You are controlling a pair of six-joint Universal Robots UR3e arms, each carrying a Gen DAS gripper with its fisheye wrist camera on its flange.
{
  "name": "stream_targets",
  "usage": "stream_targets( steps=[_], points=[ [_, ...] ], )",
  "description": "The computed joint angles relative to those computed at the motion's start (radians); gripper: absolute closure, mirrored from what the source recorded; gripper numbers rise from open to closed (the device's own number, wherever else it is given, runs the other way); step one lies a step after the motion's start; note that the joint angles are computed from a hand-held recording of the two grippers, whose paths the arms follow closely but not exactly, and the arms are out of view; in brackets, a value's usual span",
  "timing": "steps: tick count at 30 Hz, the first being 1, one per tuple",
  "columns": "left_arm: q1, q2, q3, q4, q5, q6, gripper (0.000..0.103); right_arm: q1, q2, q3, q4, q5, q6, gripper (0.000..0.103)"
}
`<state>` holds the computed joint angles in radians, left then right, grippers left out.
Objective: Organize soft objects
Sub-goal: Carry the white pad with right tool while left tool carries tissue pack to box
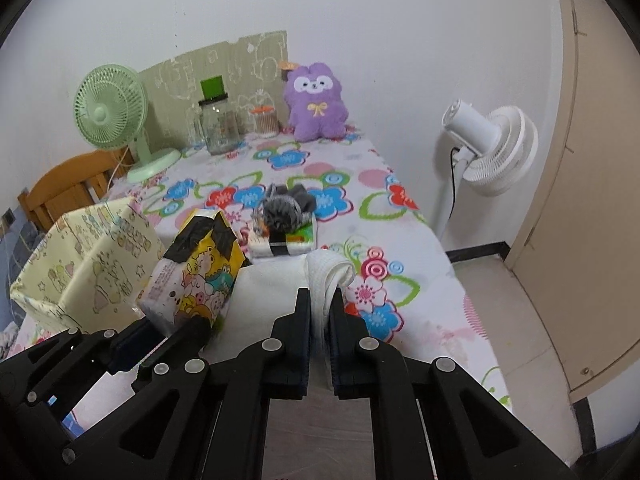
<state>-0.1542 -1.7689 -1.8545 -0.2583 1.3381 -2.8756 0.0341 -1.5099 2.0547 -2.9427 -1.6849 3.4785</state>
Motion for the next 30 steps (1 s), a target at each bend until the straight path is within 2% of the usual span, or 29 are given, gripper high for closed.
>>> stream_targets(
  steps=[15,26,30],
  points=[
    [0.061,0.115,0.036,-0.101,-0.051,0.032,0.089,0.053,-0.071,-0.113,0.116,-0.059,0.015,0.093],
    [0.131,0.154,0.055,-0.142,-0.097,0.057,0.089,0.129,-0.014,-0.265,0.185,-0.116,0.020,0.093],
    [0.156,0.157,0.070,-0.155,-0.104,0.066,0.088,0.137,0.013,-0.313,0.201,-0.099,0.030,0.093]
  ],
)
